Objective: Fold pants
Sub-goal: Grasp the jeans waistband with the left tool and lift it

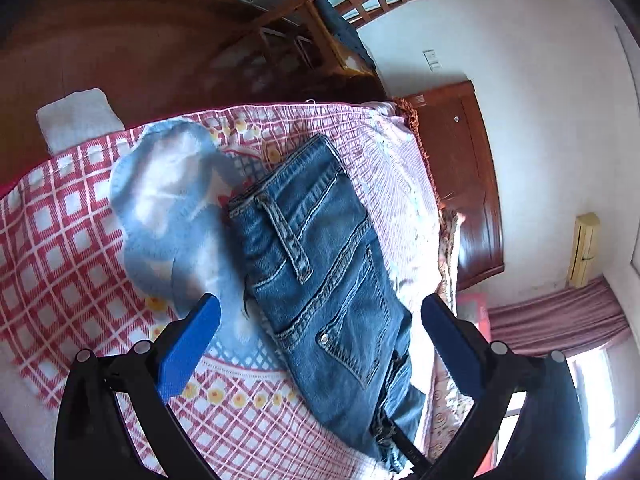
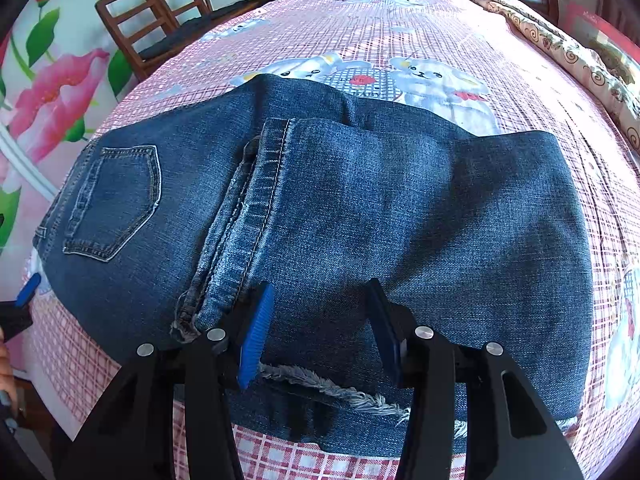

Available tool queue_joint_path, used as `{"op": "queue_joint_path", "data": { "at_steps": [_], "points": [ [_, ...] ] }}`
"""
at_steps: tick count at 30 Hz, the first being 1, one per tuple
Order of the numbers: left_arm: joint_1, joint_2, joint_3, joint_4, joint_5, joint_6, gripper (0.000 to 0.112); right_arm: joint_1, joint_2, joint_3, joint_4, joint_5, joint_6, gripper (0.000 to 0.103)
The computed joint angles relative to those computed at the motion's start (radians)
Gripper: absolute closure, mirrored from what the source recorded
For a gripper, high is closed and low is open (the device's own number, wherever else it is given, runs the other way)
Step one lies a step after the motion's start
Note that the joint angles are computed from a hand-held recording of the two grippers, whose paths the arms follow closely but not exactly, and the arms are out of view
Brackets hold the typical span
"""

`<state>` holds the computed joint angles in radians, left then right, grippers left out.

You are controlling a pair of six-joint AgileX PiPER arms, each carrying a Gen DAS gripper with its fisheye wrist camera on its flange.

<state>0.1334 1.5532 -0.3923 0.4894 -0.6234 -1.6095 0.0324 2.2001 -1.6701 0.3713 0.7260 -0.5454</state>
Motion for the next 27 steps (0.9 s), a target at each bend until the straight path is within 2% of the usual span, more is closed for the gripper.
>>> {"op": "queue_joint_path", "data": {
  "at_steps": [2, 4, 6, 8, 12, 13, 14, 15, 16, 17, 19, 22, 25, 27],
  "points": [
    [0.029, 0.032, -0.012, 0.016, -0.043, -0.019, 0.012, 0.000, -0.001, 0.000, 0.001, 0.002, 0.000, 0.056],
    [0.043, 0.060, -0.041, 0.039, -0.044, -0.043, 0.012, -0.002, -0.002, 0.004, 0.010, 0.002, -0.002, 0.056],
    [0.044, 0.073, -0.075, 0.058, 0.005, -0.086, 0.012, -0.004, -0.002, 0.005, 0.019, 0.003, -0.004, 0.056],
    [0.035, 0.088, -0.087, 0.009, 0.003, -0.076, 0.012, -0.010, -0.001, 0.004, 0.036, 0.008, -0.009, 0.056],
    [-0.001, 0.108, -0.152, -0.032, 0.090, -0.079, 0.013, -0.017, -0.002, 0.009, 0.061, 0.011, -0.021, 0.056],
    [-0.008, 0.112, -0.178, -0.006, 0.127, -0.103, 0.029, -0.017, -0.004, 0.013, 0.062, 0.008, -0.025, 0.056],
    [-0.012, 0.115, -0.214, 0.043, 0.203, -0.155, 0.051, -0.017, -0.006, 0.015, 0.064, 0.007, -0.027, 0.056],
    [-0.025, 0.109, -0.232, 0.053, 0.281, -0.177, 0.063, -0.017, -0.005, 0.014, 0.066, 0.008, -0.027, 0.056],
    [-0.035, 0.111, -0.242, 0.041, 0.319, -0.182, 0.081, -0.019, -0.003, 0.011, 0.069, 0.011, -0.029, 0.056],
    [-0.034, 0.120, -0.235, 0.032, 0.321, -0.181, 0.091, -0.020, -0.001, 0.009, 0.073, 0.015, -0.030, 0.056],
    [-0.026, 0.132, -0.210, -0.034, 0.267, -0.131, 0.095, -0.023, -0.001, 0.008, 0.081, 0.020, -0.035, 0.056],
    [-0.042, 0.118, -0.197, -0.123, 0.280, -0.029, 0.100, -0.027, -0.002, 0.011, 0.091, 0.020, -0.047, 0.056],
    [-0.045, 0.107, -0.156, -0.208, 0.201, 0.024, 0.101, -0.032, 0.005, -0.001, 0.102, 0.036, -0.048, 0.056],
    [-0.051, 0.092, -0.139, -0.239, 0.177, 0.050, 0.101, -0.037, 0.009, -0.008, 0.114, 0.046, -0.052, 0.056]
  ]
}}
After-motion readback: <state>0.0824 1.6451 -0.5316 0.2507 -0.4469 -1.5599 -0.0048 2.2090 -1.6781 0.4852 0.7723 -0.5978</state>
